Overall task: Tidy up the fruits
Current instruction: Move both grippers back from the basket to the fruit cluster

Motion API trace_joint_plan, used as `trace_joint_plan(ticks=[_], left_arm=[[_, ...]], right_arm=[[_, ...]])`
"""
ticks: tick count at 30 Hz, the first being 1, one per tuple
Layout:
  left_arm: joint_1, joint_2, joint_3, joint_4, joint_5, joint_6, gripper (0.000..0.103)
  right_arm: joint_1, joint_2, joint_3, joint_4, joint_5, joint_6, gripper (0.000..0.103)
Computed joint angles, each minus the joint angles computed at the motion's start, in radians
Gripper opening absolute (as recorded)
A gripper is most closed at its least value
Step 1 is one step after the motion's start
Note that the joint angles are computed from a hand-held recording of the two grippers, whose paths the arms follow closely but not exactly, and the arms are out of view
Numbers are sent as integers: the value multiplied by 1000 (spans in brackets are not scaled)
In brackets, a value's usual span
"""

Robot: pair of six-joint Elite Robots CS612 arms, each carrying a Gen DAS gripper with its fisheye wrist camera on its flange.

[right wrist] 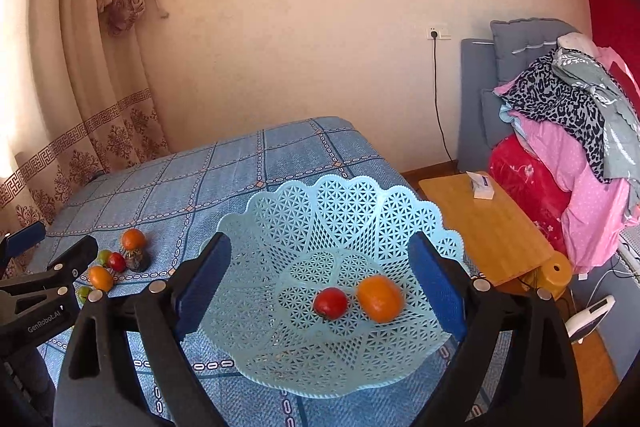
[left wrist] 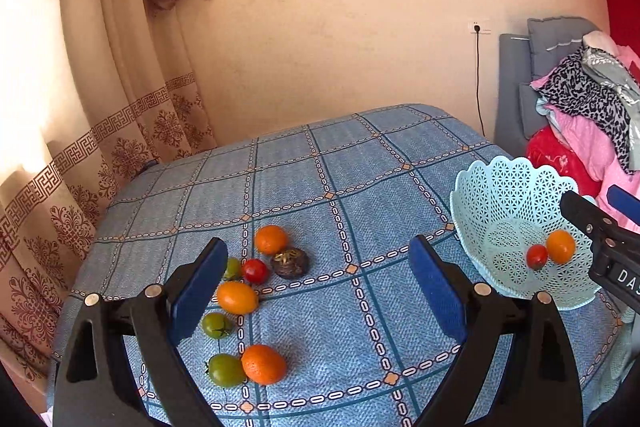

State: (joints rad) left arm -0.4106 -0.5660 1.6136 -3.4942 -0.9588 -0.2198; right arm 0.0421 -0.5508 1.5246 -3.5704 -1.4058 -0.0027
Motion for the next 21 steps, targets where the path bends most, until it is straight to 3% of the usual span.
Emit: trace_joint_plan(ticks=[14, 21], left_arm=[[37, -21, 69, -36, 11, -59, 91], [78, -36, 105, -30, -12, -107, 91]], right_arm=[[51, 12, -8, 46, 39, -48, 92], [74, 18, -13, 81, 94, -96, 92]])
